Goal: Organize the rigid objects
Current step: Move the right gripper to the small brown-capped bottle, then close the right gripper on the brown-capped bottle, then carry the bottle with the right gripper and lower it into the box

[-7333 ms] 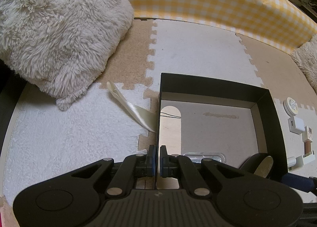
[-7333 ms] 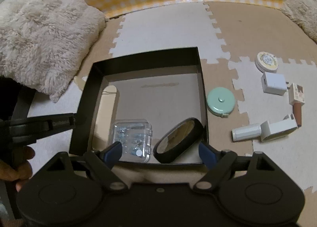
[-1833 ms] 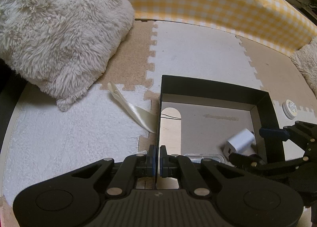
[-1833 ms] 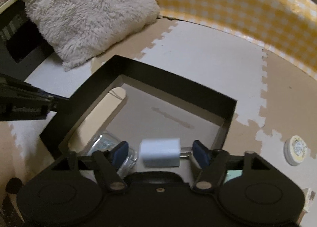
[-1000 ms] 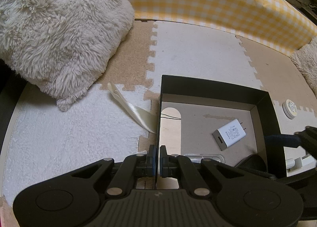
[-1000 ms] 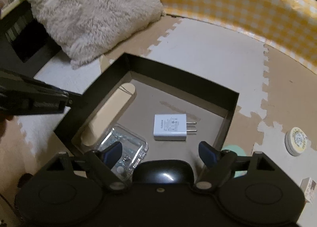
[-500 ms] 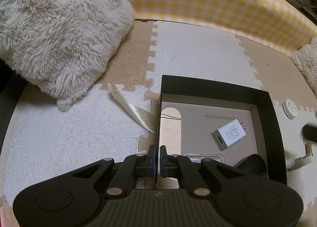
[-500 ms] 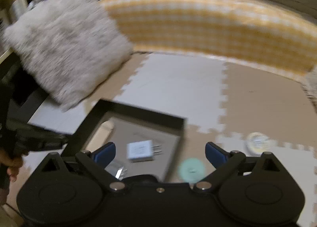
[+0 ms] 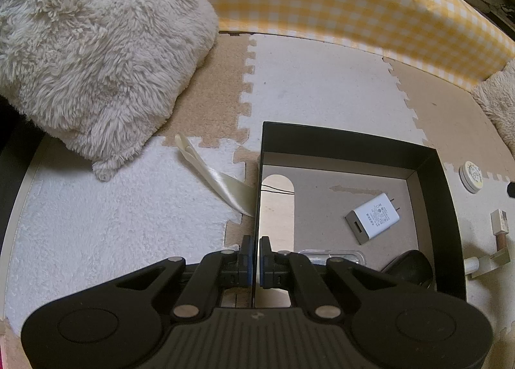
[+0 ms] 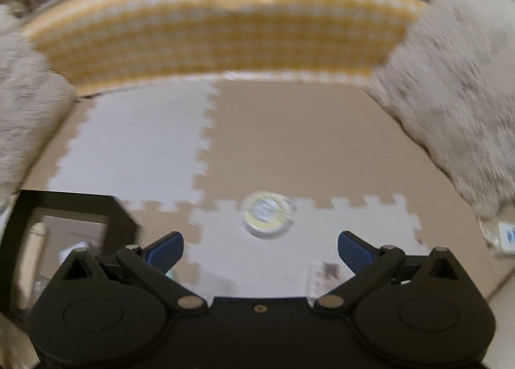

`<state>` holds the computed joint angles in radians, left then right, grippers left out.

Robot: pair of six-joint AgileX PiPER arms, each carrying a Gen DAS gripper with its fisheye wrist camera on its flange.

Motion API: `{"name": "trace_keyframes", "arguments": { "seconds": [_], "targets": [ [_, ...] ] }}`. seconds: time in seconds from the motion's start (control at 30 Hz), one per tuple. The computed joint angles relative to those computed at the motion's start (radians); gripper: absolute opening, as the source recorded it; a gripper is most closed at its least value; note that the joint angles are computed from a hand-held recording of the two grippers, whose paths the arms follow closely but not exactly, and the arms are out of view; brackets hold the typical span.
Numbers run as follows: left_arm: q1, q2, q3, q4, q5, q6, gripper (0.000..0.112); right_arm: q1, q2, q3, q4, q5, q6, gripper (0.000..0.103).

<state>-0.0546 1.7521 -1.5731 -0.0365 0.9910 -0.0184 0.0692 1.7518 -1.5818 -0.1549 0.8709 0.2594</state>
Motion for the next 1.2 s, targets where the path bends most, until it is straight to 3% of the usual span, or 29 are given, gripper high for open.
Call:
{"name": "trace_keyframes", "arguments": {
  "seconds": [0.13,0.3,0.4,0.53,0.6,0.87,1.2],
  "targets": [
    [-0.002,-0.001,0.001,0.002,0.000,-0.003,0.003,-0.037,0.062,-0.047,-0.006,0.096,0.042,0.102],
    [0.000,0.000,0.000,0.001,0.000,0.000,0.003,-0.085,0.103,-0.046,0.034,0.130,0.038,0.065],
    [-0.002,-0.001,0.002,0.002,-0.001,-0.003,0.003,-0.087,0.125,-0.048,0.017,0.149,0.052,0.053],
    [-0.003,-0.001,0.002,0.003,-0.001,-0.003,0.003,-0.096,0.138,-0.031,0.025,0.133,0.052,0.048],
    [-0.003,-0.001,0.002,0.003,-0.001,-0.003,0.003,-0.092,0.146,-0.031,0.006,0.133,0.069,0.034],
    [-0.002,-0.001,0.001,0.001,0.000,-0.003,0.003,-0.080,0.132,-0.013,-0.015,0.100,0.068,0.032],
    [-0.001,-0.001,0.001,0.002,0.000,-0.002,0.003,-0.078,0.051,0.017,0.116,-0.011,0.021,0.032]
  ]
}}
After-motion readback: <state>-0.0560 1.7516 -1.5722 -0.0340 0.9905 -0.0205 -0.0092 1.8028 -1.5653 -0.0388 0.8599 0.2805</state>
